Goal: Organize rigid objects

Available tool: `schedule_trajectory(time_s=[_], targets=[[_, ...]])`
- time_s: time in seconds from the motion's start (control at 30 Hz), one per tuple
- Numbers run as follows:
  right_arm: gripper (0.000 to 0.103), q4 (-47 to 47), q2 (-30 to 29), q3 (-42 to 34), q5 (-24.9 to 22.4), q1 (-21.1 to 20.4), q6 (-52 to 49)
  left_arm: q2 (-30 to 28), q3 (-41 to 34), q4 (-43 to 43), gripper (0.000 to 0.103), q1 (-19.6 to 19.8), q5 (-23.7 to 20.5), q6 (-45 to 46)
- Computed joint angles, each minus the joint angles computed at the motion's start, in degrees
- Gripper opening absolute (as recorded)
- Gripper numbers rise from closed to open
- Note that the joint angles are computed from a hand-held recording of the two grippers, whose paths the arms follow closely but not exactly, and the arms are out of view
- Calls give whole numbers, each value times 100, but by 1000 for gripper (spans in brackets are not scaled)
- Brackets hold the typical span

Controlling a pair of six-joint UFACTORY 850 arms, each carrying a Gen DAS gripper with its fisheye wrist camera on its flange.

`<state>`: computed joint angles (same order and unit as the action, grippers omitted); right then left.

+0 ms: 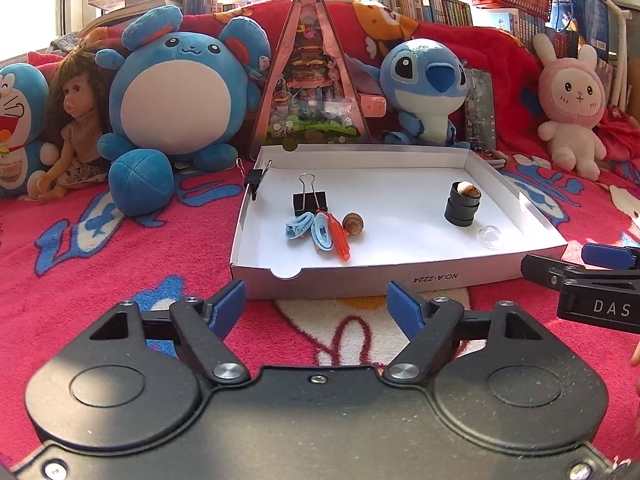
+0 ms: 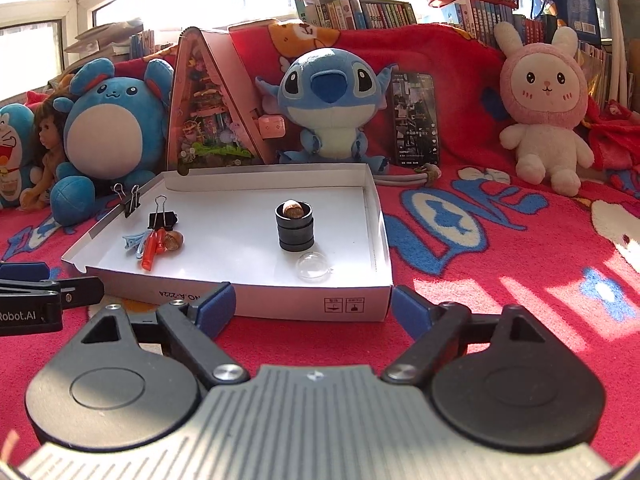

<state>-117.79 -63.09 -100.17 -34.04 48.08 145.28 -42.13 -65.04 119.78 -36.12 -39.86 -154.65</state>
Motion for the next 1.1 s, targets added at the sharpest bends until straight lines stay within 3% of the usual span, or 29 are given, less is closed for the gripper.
schedule_trajectory(time_s=[0.4, 0.83, 1.1], targets=[[100, 809, -240, -258, 160, 38, -772, -356, -248, -286, 80, 86, 350, -24], [103, 1827, -570, -817, 363, 41, -1938, -638, -421, -212, 94, 51, -67, -85], [103, 1930, -598, -869, 364, 40, -2048, -659, -452, -216, 103, 91, 36, -102]])
